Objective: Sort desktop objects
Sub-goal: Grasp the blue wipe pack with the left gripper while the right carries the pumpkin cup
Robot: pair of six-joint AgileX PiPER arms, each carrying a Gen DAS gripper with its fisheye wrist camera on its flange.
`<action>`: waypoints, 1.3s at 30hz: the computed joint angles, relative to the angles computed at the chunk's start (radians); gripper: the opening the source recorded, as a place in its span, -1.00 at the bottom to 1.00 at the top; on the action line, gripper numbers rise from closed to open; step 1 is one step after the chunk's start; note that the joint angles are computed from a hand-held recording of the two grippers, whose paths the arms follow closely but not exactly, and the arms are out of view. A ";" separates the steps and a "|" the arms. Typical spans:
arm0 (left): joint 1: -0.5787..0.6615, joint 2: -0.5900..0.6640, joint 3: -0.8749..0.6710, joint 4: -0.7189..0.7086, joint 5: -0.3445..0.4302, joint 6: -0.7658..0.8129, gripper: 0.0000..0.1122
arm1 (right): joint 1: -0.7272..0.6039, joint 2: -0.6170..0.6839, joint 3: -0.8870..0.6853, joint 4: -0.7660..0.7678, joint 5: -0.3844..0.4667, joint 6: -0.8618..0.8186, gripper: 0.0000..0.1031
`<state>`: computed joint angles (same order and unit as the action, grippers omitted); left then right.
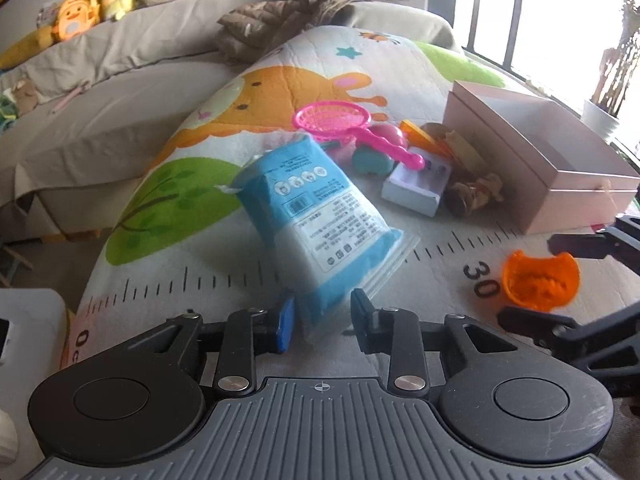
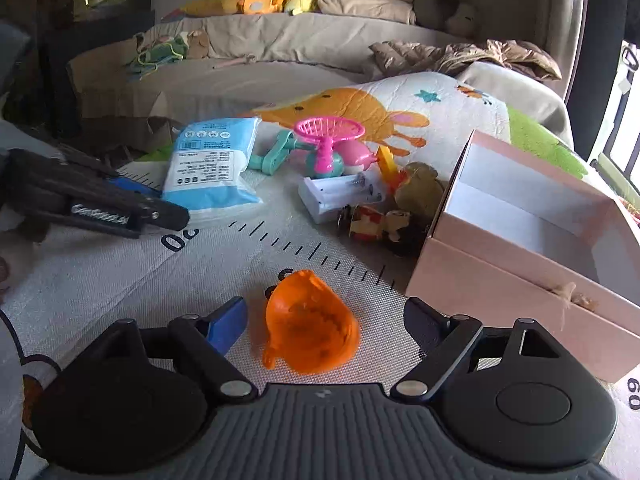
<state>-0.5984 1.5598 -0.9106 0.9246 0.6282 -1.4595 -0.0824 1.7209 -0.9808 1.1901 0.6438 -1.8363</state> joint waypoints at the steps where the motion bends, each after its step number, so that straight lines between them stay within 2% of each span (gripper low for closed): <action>1: 0.002 -0.010 -0.002 -0.016 0.004 -0.010 -0.05 | -0.003 0.005 -0.006 -0.021 0.012 0.014 0.44; 2: 0.006 -0.014 -0.011 -0.021 0.010 -0.036 0.42 | -0.003 0.008 -0.012 -0.043 0.020 0.033 0.24; 3: 0.009 -0.010 -0.025 -0.012 0.023 -0.081 0.73 | -0.010 0.009 -0.012 -0.052 0.035 0.041 0.15; 4: 0.010 0.001 -0.046 0.011 0.035 -0.138 0.75 | -0.014 0.006 -0.011 -0.057 0.041 0.045 0.08; 6: 0.031 0.048 -0.113 -0.004 0.040 -0.144 0.75 | -0.018 -0.013 0.008 -0.056 0.037 0.034 -0.11; 10: 0.054 0.201 -0.292 -0.072 0.123 -0.052 0.75 | -0.056 -0.046 0.053 -0.033 0.048 -0.032 -0.13; 11: 0.058 0.226 -0.315 -0.083 0.137 -0.031 0.66 | -0.067 -0.051 0.058 -0.037 0.054 -0.035 -0.13; 12: 0.065 0.238 -0.320 -0.095 0.133 -0.013 0.41 | -0.083 -0.057 0.058 -0.049 0.067 -0.030 -0.13; 13: 0.070 0.240 -0.314 -0.112 0.122 0.005 0.30 | -0.101 -0.063 0.061 -0.056 0.080 -0.030 -0.13; 15: 0.057 0.228 -0.282 -0.080 0.121 -0.015 0.10 | -0.141 -0.075 0.057 -0.079 0.117 -0.016 -0.13; 17: 0.033 0.198 -0.244 -0.054 0.121 -0.020 0.05 | -0.179 -0.079 0.044 -0.111 0.150 0.008 -0.13; 20: -0.026 0.141 -0.181 -0.045 0.119 -0.003 0.02 | -0.236 -0.088 0.026 -0.160 0.177 0.049 -0.13; 26: -0.169 0.022 -0.127 -0.130 0.075 0.139 0.01 | -0.378 -0.107 -0.028 -0.181 0.247 0.055 -0.13; 29: -0.214 0.013 -0.184 -0.076 0.070 0.146 0.01 | -0.454 -0.102 -0.114 -0.139 0.315 0.086 -0.13; 32: -0.203 0.064 -0.292 -0.043 0.017 0.201 0.01 | -0.487 -0.075 -0.236 -0.085 0.348 0.158 -0.13; 36: -0.155 0.255 -0.574 -0.011 -0.033 0.292 0.03 | -0.450 0.041 -0.502 -0.072 0.366 0.352 -0.13; 38: -0.127 0.370 -0.738 -0.023 -0.028 0.321 0.10 | -0.403 0.116 -0.639 -0.080 0.348 0.450 -0.13; 39: -0.111 0.430 -0.828 -0.065 -0.006 0.369 0.21 | -0.377 0.165 -0.721 -0.095 0.344 0.512 0.04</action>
<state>-0.7092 1.9901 -1.7387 0.8601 0.6218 -1.0908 -0.4598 1.8863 -1.7019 1.0950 0.9876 -1.3243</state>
